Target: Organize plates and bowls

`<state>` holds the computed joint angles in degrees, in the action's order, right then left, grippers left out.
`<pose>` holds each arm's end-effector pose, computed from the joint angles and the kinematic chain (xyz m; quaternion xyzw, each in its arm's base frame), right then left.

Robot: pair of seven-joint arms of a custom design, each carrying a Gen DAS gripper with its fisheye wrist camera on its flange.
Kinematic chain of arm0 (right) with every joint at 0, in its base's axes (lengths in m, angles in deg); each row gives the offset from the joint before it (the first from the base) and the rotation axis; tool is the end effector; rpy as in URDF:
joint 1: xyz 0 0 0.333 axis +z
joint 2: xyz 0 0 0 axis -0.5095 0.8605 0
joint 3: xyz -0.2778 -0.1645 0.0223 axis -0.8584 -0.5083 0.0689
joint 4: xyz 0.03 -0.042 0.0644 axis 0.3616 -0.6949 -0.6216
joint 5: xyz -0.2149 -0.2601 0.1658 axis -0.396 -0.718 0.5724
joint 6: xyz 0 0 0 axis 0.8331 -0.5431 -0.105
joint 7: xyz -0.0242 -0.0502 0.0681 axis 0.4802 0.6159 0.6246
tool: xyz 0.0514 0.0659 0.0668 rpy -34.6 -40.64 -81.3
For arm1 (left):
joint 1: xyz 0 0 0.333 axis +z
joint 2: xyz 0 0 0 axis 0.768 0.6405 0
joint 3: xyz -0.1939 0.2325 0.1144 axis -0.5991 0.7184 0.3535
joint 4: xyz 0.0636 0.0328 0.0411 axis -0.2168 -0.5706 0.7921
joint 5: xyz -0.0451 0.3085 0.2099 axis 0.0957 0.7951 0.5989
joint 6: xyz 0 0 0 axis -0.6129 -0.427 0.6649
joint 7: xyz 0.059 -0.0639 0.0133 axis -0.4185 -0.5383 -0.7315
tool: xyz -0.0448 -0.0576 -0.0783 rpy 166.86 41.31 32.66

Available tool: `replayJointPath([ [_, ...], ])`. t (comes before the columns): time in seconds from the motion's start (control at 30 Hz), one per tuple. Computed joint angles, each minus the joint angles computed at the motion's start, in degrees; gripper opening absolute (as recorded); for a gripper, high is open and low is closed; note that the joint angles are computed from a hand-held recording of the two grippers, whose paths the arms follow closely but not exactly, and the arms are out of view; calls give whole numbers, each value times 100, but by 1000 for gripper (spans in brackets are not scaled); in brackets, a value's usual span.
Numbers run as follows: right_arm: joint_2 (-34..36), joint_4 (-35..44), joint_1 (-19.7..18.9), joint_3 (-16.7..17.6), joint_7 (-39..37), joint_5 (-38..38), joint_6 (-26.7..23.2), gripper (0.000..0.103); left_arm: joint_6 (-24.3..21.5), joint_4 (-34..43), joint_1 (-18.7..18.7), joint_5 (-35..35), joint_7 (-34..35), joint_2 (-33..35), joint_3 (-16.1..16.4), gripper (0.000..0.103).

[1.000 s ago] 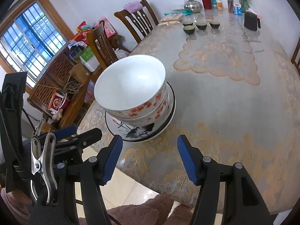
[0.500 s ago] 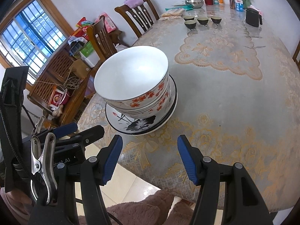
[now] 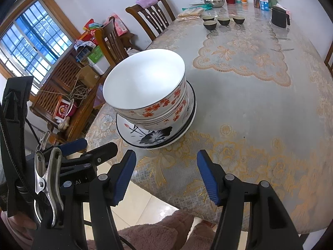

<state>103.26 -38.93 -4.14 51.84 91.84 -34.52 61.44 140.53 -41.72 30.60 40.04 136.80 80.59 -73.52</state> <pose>0.5398 0.4172 0.6215 -0.7043 0.6258 0.0233 0.3342 0.5367 -0.3392 0.6075 -0.7119 0.6750 -0.1556 0.1157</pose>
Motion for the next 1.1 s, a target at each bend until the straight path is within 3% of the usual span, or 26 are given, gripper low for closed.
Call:
replayJointPath([
  [1.1,-7,-69,-5,9,-6,48,44,63,-50,20,-5,-39,-61,16,-4,82],
])
